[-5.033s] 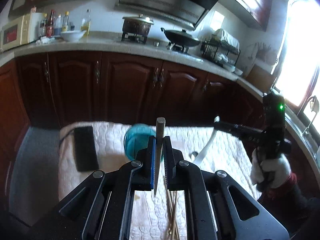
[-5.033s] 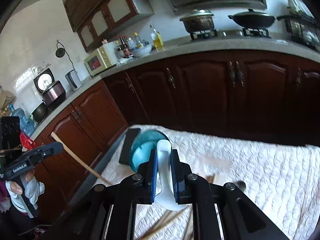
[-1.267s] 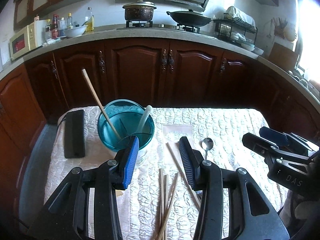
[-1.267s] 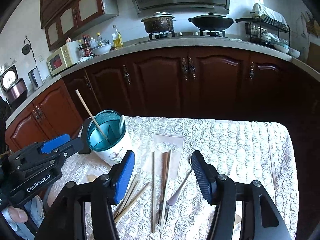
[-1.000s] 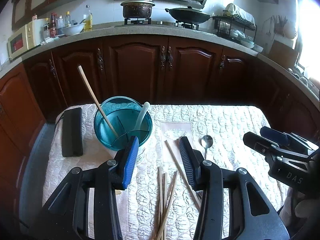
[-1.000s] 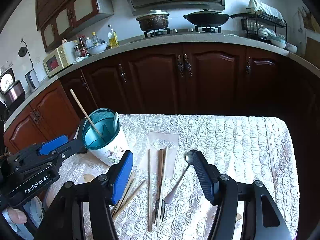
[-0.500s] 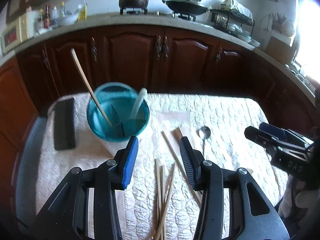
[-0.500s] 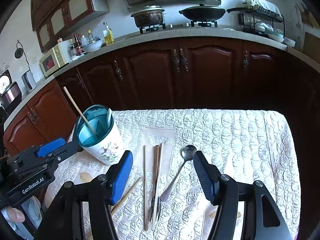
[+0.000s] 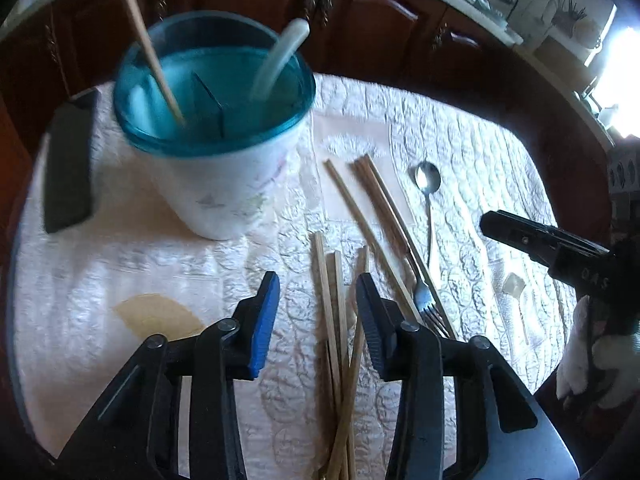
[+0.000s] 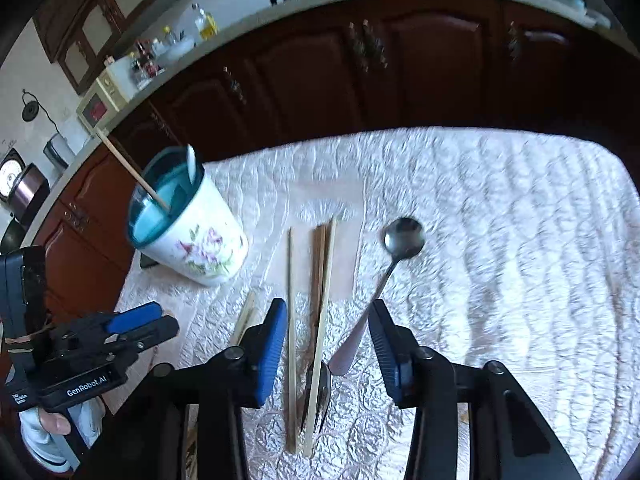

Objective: Organize utensils

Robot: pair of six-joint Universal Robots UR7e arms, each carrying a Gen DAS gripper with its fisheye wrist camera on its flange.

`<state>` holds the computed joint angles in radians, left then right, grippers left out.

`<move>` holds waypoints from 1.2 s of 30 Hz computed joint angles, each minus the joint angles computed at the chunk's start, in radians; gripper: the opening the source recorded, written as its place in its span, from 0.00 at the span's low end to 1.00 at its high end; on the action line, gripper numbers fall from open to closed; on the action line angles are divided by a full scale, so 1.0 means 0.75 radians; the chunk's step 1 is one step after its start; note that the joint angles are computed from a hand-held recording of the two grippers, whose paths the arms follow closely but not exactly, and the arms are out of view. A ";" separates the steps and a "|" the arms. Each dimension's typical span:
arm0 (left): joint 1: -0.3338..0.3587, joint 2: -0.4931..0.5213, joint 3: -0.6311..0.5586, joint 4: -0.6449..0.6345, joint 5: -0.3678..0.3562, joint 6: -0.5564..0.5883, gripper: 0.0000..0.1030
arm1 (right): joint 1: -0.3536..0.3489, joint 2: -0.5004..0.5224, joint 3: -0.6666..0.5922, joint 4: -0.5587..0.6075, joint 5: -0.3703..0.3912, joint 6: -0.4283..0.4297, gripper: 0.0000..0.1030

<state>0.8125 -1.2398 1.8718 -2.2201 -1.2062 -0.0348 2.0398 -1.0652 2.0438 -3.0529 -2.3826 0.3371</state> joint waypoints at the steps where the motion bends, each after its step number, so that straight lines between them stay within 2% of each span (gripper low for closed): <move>1: 0.003 0.015 0.000 -0.006 0.005 0.001 0.32 | -0.010 0.006 -0.002 -0.002 0.013 -0.012 0.36; 5: 0.017 0.089 -0.025 -0.013 0.011 -0.004 0.27 | -0.044 0.029 -0.032 0.019 0.054 -0.033 0.36; 9: 0.017 0.162 -0.045 -0.011 0.080 -0.019 0.21 | -0.072 0.044 -0.054 0.025 0.090 -0.054 0.36; 12: 0.029 0.201 -0.066 -0.022 0.076 -0.036 0.19 | -0.099 0.060 -0.084 0.042 0.113 -0.087 0.36; 15: 0.030 0.228 -0.077 -0.034 0.079 -0.038 0.19 | -0.130 0.076 -0.118 0.068 0.142 -0.109 0.36; 17: 0.028 0.233 -0.076 -0.042 0.098 -0.027 0.14 | -0.152 0.094 -0.151 0.096 0.161 -0.118 0.36; 20: 0.039 0.220 -0.084 -0.025 0.119 -0.024 0.12 | -0.179 0.119 -0.197 0.137 0.184 -0.145 0.36; 22: 0.059 0.201 -0.096 0.000 0.112 -0.038 0.11 | -0.195 0.133 -0.218 0.150 0.194 -0.165 0.28; 26: 0.088 0.175 -0.108 0.038 0.089 -0.040 0.11 | -0.248 0.171 -0.282 0.169 0.243 -0.160 0.24; 28: 0.093 0.170 -0.114 0.052 0.088 -0.029 0.11 | -0.273 0.194 -0.320 0.202 0.242 -0.150 0.18; 36: 0.114 0.166 -0.127 0.083 0.067 -0.006 0.12 | -0.357 0.188 -0.368 0.206 0.414 -0.105 0.14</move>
